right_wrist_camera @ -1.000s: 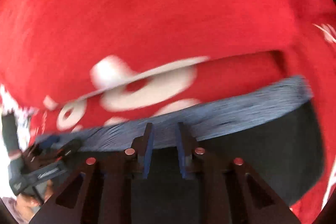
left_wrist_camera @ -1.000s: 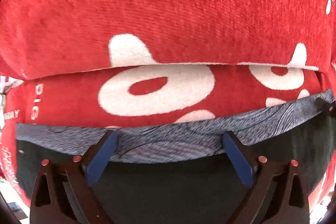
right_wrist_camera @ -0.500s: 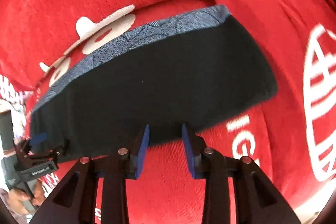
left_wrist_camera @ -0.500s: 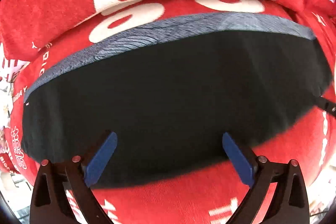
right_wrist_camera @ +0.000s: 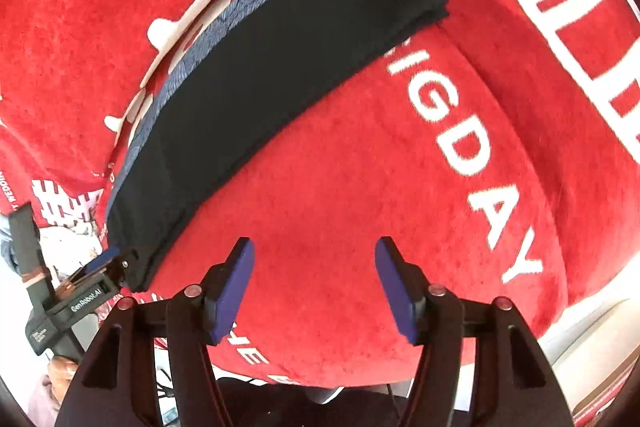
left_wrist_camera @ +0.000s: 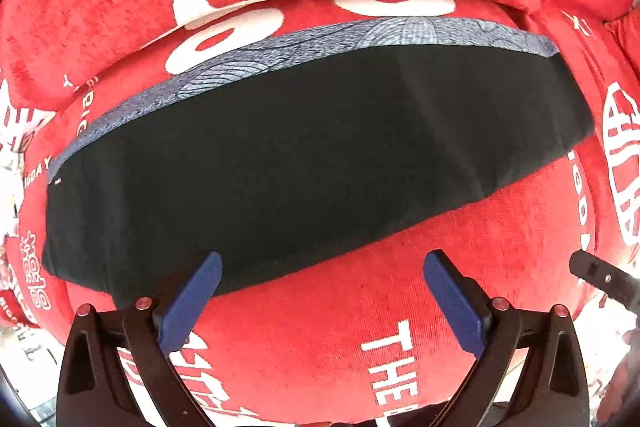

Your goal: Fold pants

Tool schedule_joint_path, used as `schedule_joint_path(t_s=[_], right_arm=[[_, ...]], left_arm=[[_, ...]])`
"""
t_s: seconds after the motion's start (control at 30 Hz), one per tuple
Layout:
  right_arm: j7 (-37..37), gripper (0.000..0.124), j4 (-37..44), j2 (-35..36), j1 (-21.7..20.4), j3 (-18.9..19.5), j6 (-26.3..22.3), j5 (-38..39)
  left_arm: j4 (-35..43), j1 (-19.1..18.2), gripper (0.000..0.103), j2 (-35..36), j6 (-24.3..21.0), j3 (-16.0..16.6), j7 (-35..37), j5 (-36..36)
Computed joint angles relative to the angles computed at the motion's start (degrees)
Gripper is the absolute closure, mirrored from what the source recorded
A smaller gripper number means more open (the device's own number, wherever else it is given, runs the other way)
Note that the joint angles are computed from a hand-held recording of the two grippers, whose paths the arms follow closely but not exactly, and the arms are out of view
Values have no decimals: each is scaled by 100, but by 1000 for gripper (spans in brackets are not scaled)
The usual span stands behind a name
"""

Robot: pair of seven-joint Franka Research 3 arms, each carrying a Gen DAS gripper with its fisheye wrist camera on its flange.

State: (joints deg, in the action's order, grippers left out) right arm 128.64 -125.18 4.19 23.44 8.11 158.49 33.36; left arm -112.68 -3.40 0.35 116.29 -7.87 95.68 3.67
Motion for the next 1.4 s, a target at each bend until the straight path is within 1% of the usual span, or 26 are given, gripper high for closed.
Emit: schedule_joint_path(t_s=[0.07, 0.2, 0.33, 0.37, 0.4, 0.43, 0.47, 0.53, 0.7, 0.77, 0.97, 1.03, 1.1, 1.2, 1.4], right_arm=[[99, 51, 90, 65, 46, 28, 77, -22], [347, 46, 409, 278, 131, 23, -2, -341], [575, 42, 649, 443, 238, 43, 152, -548], [682, 40, 720, 493, 290, 28, 201, -692], [754, 33, 737, 498, 322, 17, 234, -789], [873, 30, 780, 523, 367, -6, 260, -931], [985, 21, 820, 543, 416, -24, 307, -1072], [1156, 21, 896, 568, 469, -47, 293, -1271], [1376, 21, 1096, 677, 498, -13, 118, -1320], [1396, 21, 1085, 706, 480, 26, 134, -1201], [977, 21, 910, 652, 310, 134, 163, -665], [487, 21, 781, 604, 122, 246, 212, -78], [123, 21, 702, 551, -12, 259, 126, 351], [-345, 21, 479, 381, -168, 184, 189, 837], [-1432, 21, 255, 262, -510, 32, 134, 1932]], left_arm=[[4, 4, 1, -2, -84, 1, 78, -4], [40, 55, 1, -48, -207, 41, 274, -186], [112, 120, 1, 3, -319, 85, 448, -206], [114, 141, 1, -4, -352, 97, 496, -254], [112, 160, 1, -10, -373, 108, 545, -283], [81, 174, 1, -36, -373, 112, 588, -280], [58, 184, 1, -53, -370, 117, 631, -270], [18, 210, 1, -80, -381, 133, 754, -284], [-17, 268, 1, -89, -371, 169, 936, -341], [0, 284, 1, -56, -391, 172, 930, -326], [117, 217, 1, 133, -454, 81, 703, -156], [203, 154, 1, 194, -498, 29, 541, -75], [322, 87, 1, 271, -565, -20, 341, -53], [552, -53, 1, 473, -662, -119, 68, 0], [1077, -354, 1, 968, -761, -289, -469, 125]])
